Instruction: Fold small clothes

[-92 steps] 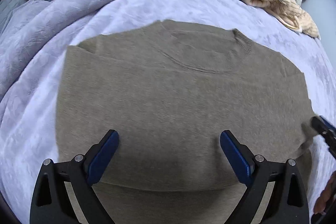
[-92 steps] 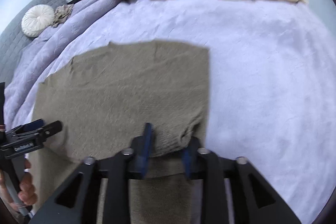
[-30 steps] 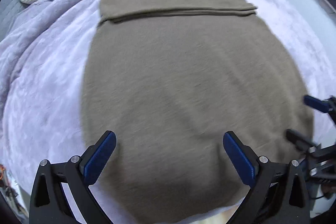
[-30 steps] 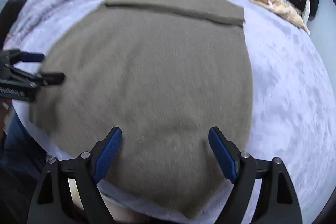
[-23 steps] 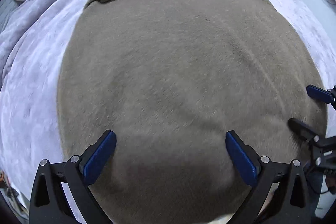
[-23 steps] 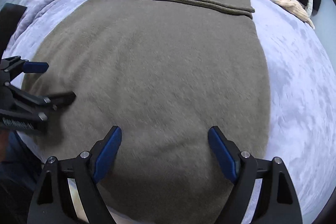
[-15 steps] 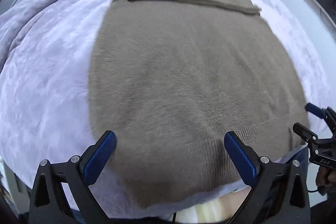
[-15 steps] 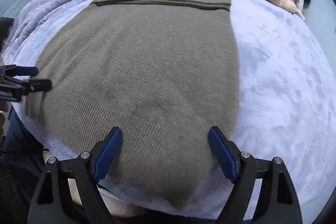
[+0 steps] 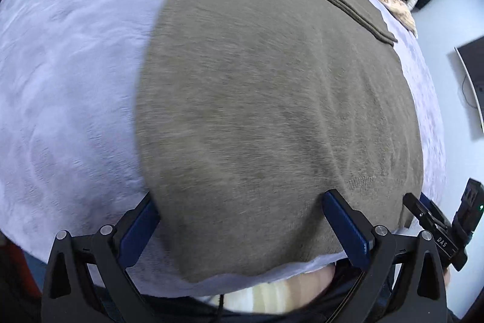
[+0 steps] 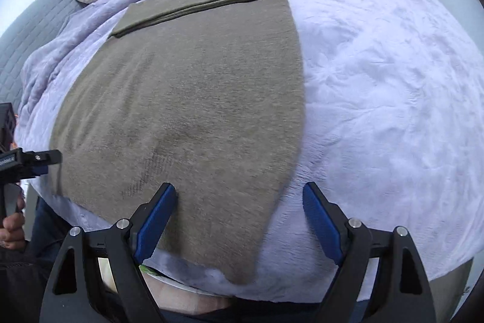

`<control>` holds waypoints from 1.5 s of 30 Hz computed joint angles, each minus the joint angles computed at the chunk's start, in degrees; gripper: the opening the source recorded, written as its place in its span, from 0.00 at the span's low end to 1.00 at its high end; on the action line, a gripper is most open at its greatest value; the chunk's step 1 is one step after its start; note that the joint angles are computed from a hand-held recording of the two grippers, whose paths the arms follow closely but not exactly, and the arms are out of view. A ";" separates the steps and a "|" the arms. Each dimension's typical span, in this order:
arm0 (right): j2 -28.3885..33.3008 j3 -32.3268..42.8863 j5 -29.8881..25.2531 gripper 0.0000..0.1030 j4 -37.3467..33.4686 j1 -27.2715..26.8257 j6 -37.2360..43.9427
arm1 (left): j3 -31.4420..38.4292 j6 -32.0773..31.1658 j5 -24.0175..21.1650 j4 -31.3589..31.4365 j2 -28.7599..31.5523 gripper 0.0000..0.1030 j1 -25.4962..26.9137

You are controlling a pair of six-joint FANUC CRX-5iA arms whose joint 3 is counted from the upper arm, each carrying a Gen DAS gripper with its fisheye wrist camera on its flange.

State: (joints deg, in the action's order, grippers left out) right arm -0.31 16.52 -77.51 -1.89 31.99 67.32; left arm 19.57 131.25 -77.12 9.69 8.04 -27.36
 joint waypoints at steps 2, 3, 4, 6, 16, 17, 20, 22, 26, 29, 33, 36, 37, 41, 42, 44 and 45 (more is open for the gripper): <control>0.44 0.02 1.21 0.85 -0.24 0.83 0.63 | 2.88 -0.22 -0.96 -1.08 2.17 1.00 -0.46; 0.64 0.24 2.02 0.81 -1.08 1.07 1.29 | 1.72 -0.25 0.53 -0.71 1.28 1.00 -0.29; 0.28 0.33 2.47 0.73 -2.48 0.70 2.41 | -0.12 -0.31 2.30 -0.14 -0.10 0.98 0.05; 0.09 0.72 2.48 0.57 -5.73 -0.59 4.24 | -1.08 0.44 3.47 -1.05 -1.24 0.87 -0.07; 1.95 2.97 1.74 0.30 -9.43 -2.66 4.49 | -3.25 -1.21 6.88 -2.79 -3.50 0.38 -0.08; 2.33 3.29 1.63 0.30 -9.77 -2.93 4.22 | -2.63 -0.97 7.35 -2.74 -2.61 0.39 -0.19; 2.60 3.16 2.25 0.31 -10.60 -3.35 3.76 | -4.47 -1.33 8.97 -1.36 -3.32 0.40 0.56; 2.77 3.20 2.25 0.31 -10.11 -3.04 4.04 | -5.37 -1.87 9.90 -0.74 -3.92 0.32 1.01; 3.10 4.58 1.10 0.07 -10.24 -3.39 4.48 | -6.30 -1.90 11.16 0.47 -4.93 0.12 1.75; 2.45 5.05 1.96 0.07 -10.30 -3.50 5.03 | -2.31 -0.92 8.80 -2.95 -3.86 0.12 0.39; 2.28 6.11 2.67 0.06 -9.67 -3.23 4.95 | 3.60 -0.71 5.63 -8.07 -2.53 0.12 -1.45; 2.08 7.00 4.08 0.06 -9.51 -3.21 4.40 | 5.60 -0.67 4.97 -10.18 -2.68 0.12 -1.73; 2.02 7.35 4.80 0.06 -9.66 -3.37 4.24 | 6.58 -0.56 4.71 -10.86 -2.44 0.12 -1.83; 2.14 8.44 7.23 0.06 -8.57 -3.25 2.41 | 10.62 0.73 3.87 -12.82 -0.44 0.12 -2.12; 2.30 8.69 7.85 0.06 -7.73 -3.12 1.47 | 11.22 1.20 3.79 -13.05 -0.17 0.12 -1.96; 2.91 9.57 8.73 0.06 -6.66 -3.21 -0.05 | 13.17 2.22 2.74 -13.91 0.82 0.12 -1.61; 3.24 10.02 9.15 0.06 -6.40 -3.29 -0.43 | 13.92 2.65 2.50 -14.15 1.27 0.12 -1.44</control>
